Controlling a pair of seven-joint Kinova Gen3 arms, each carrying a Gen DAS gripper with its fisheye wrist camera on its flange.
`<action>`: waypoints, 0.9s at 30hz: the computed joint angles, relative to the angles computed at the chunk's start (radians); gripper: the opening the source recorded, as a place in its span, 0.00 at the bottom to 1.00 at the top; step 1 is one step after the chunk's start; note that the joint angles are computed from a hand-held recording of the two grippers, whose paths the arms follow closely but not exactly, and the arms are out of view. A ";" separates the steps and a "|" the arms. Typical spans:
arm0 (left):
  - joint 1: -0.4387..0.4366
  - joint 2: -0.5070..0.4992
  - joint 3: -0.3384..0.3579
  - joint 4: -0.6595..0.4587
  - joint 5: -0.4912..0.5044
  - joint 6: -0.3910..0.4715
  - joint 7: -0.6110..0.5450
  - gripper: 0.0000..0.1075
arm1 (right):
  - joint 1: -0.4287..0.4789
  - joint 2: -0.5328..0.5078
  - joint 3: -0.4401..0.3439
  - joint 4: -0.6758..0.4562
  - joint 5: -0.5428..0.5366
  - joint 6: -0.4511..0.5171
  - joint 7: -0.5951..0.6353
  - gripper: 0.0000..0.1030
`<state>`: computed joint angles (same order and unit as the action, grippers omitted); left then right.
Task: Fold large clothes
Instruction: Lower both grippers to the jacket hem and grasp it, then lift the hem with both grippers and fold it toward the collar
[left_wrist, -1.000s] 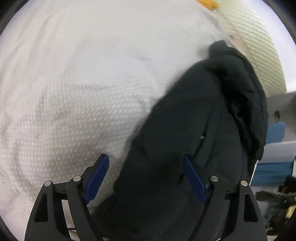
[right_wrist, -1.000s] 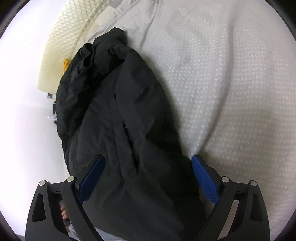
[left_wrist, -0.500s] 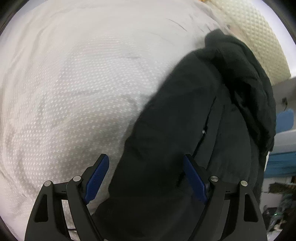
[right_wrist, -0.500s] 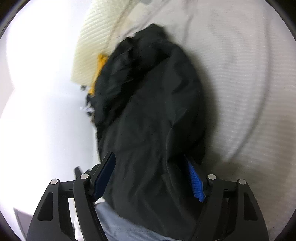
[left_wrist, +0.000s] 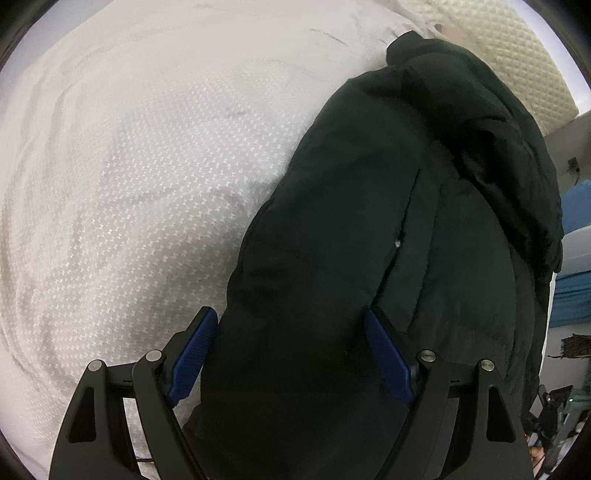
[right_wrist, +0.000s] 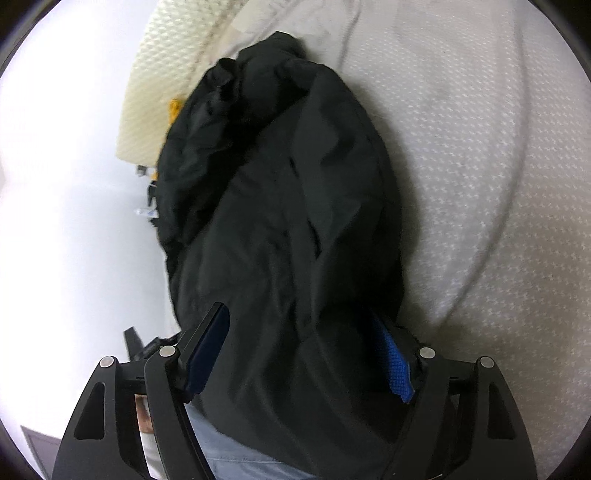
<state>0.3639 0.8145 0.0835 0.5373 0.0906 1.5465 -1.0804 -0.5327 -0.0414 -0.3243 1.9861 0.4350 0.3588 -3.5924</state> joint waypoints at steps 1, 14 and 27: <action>0.000 0.011 -0.001 -0.023 0.003 0.015 0.016 0.76 | 0.001 0.002 0.001 0.002 -0.007 0.004 -0.010 0.77; -0.172 0.022 0.071 0.068 0.378 -0.111 0.034 0.76 | 0.022 -0.009 0.034 0.086 -0.224 -0.141 0.112 0.81; -0.384 -0.017 0.291 0.411 0.648 -0.303 -0.280 0.74 | 0.337 -0.021 -0.252 0.137 -0.330 -0.465 0.380 0.81</action>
<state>-0.0198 0.7975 0.3741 0.9479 0.7391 1.2432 -1.3606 -0.1953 -0.0622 -0.5759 2.1230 0.1055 -0.1059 -3.2125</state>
